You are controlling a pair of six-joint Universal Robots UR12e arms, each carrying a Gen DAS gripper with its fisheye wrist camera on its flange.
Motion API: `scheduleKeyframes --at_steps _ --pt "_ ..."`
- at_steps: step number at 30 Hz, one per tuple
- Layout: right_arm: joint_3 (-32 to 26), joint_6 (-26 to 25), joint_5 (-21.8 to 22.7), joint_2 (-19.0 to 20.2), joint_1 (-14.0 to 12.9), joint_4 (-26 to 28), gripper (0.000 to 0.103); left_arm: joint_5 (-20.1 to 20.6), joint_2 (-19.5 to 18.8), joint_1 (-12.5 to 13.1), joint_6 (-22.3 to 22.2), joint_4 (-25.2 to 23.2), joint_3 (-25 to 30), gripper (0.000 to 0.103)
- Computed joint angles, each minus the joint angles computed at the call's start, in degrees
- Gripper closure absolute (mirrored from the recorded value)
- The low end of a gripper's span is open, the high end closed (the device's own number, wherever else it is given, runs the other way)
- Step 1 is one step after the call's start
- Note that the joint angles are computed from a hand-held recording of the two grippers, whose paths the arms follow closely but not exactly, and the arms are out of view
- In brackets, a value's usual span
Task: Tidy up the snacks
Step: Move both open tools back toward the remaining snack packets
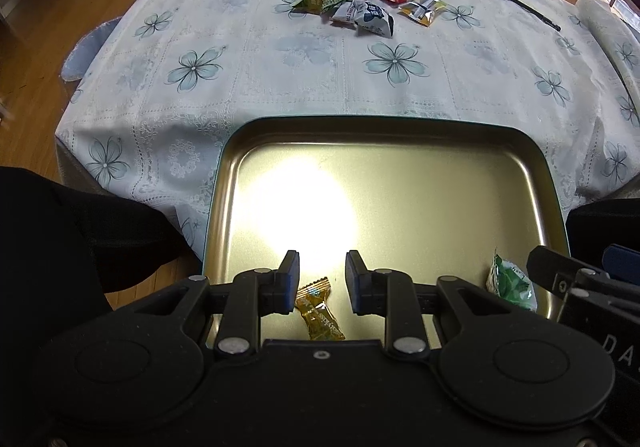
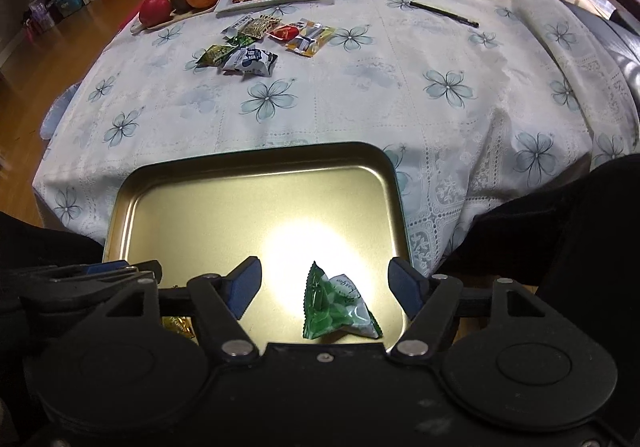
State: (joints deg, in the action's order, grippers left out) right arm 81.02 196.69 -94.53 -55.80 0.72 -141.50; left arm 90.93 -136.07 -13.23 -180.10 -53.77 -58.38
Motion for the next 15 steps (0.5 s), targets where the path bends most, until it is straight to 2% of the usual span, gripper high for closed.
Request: scheduleKeyframes --at_steps 5,8,11,15 --pt "-2.5 -2.3 0.5 1.2 -0.1 0.9 0.027 1.5 -1.3 -0.1 2.0 0.0 2.5 0.067" --pt "-4.3 -2.5 0.3 2.2 -0.1 0.3 0.028 1.0 -2.4 0.2 3.1 -0.7 4.7 0.067" --pt "-5.0 -1.6 0.0 3.1 -0.3 -3.6 0.028 0.6 -4.0 0.5 3.6 -1.6 7.8 0.067" --pt "-7.3 2.5 -0.1 4.6 -0.8 -7.3 0.028 2.0 -6.5 0.6 4.7 -2.1 12.5 0.067"
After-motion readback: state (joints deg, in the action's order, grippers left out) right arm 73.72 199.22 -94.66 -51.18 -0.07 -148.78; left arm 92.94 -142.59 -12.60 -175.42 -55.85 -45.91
